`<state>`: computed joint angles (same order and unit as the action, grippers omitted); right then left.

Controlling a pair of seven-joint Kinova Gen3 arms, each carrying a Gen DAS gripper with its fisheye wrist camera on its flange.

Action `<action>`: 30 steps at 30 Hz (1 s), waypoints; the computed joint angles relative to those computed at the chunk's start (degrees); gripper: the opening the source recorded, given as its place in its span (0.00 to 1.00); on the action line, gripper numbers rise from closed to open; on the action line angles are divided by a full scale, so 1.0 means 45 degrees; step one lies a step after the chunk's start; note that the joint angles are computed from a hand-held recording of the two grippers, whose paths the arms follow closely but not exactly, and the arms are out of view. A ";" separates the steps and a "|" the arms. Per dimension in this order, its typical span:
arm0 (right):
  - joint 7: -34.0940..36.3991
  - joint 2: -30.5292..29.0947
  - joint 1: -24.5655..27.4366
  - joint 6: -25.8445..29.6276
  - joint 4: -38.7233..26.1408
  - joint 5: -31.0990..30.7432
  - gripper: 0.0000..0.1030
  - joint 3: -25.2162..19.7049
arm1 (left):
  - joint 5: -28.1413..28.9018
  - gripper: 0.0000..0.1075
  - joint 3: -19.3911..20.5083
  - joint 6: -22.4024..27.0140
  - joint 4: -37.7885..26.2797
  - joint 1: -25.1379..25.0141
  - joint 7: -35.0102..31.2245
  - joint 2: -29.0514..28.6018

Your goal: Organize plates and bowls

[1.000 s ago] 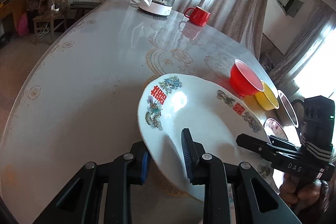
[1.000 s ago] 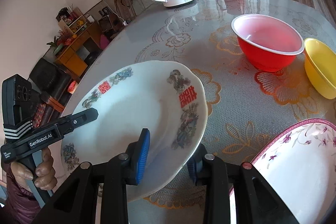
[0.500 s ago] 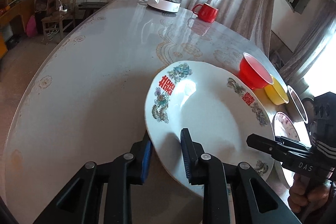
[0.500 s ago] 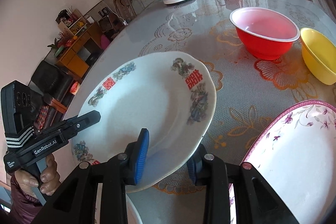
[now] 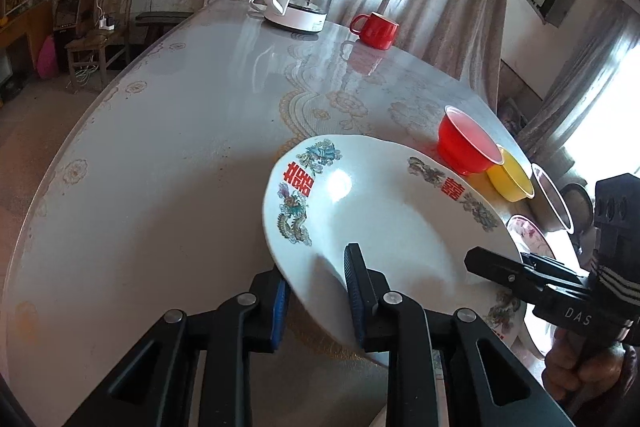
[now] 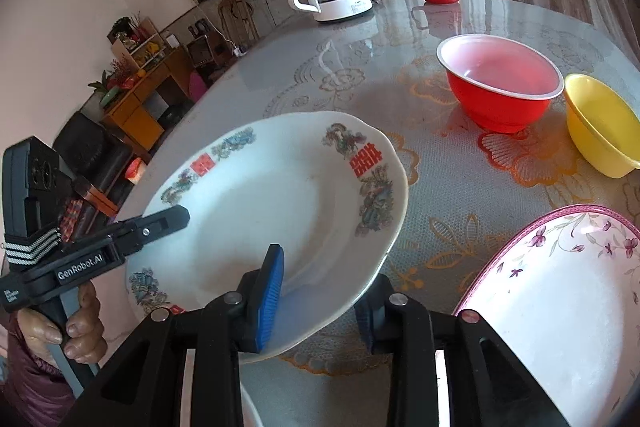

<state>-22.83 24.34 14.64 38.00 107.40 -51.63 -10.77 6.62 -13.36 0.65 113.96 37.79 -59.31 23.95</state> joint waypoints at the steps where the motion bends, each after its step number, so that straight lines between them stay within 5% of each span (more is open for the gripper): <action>1: -0.0055 -0.0074 -0.0042 -0.0031 -0.0003 0.0009 0.31 0.0011 | 0.0081 0.24 0.0063 -0.0125 0.0085 -0.0038 0.0029 -0.0048; 6: 0.0076 -0.0314 0.0145 0.0141 0.0189 -0.0247 0.31 0.0015 | 0.0435 0.24 -0.1358 -0.0348 0.0314 0.1505 -0.0078 -0.0217; 15: 0.0930 -0.0728 0.0199 0.0320 0.0571 -0.1218 0.31 0.0302 | 0.1431 0.24 -0.2392 -0.0691 0.0778 0.2720 -0.0654 -0.0670; 30: 0.3386 -0.1715 0.1138 0.1669 0.1603 -0.2745 0.31 0.1690 | 0.2907 0.25 -0.6222 -0.0404 0.0310 0.7694 -0.1047 -0.0342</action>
